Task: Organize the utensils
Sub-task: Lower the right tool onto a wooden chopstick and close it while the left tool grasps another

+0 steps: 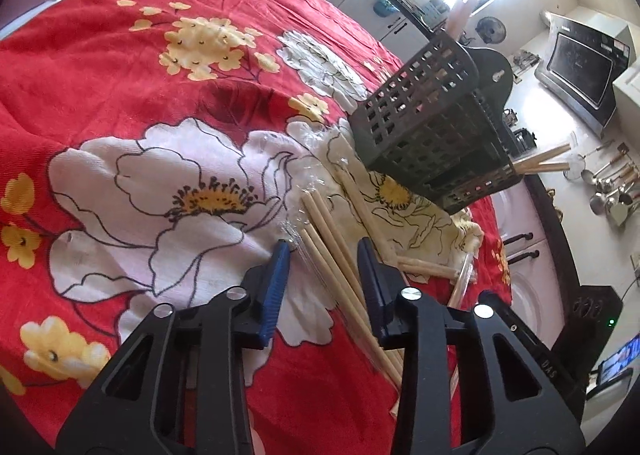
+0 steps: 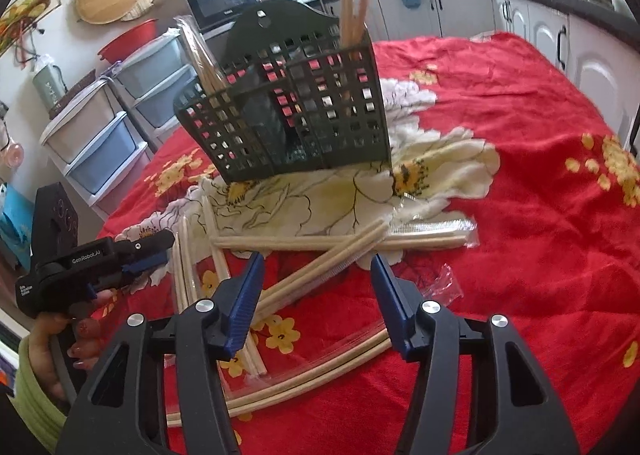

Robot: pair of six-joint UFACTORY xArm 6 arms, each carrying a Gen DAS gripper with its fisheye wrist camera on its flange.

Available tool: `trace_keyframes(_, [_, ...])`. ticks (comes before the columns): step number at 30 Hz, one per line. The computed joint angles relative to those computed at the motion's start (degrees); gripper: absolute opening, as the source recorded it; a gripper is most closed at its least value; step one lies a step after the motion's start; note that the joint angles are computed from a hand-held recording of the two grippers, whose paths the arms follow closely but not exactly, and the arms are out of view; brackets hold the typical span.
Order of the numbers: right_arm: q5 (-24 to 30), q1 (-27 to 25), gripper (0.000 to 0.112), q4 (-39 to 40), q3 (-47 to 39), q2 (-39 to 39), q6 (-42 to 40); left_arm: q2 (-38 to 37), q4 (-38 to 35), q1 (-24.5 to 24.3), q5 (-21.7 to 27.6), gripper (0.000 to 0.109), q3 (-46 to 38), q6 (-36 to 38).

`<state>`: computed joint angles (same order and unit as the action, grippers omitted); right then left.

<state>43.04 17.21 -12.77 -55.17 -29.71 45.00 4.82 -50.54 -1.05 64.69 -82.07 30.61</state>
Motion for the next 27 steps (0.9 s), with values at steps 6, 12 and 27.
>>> trace_keyframes(6, [-1.4, -2.2, 0.047, 8.7, 0.4, 1.7, -3.0, 1.3, -0.8, 0.6, 0.6, 0.018, -0.9, -0.1])
trace_keyframes(12, [-2.9, -3.4, 0.04, 13.4, 0.5, 3.0, -4.4, 2.1, -2.0, 1.1, 1.2, 0.015, -1.3, 0.1])
trace_keyframes(27, [-7.2, -4.8, 0.018, 21.3, 2.7, 2.2, -6.9, 3.8, -3.6, 1.5, 2.1, 0.007, -2.6, -0.2])
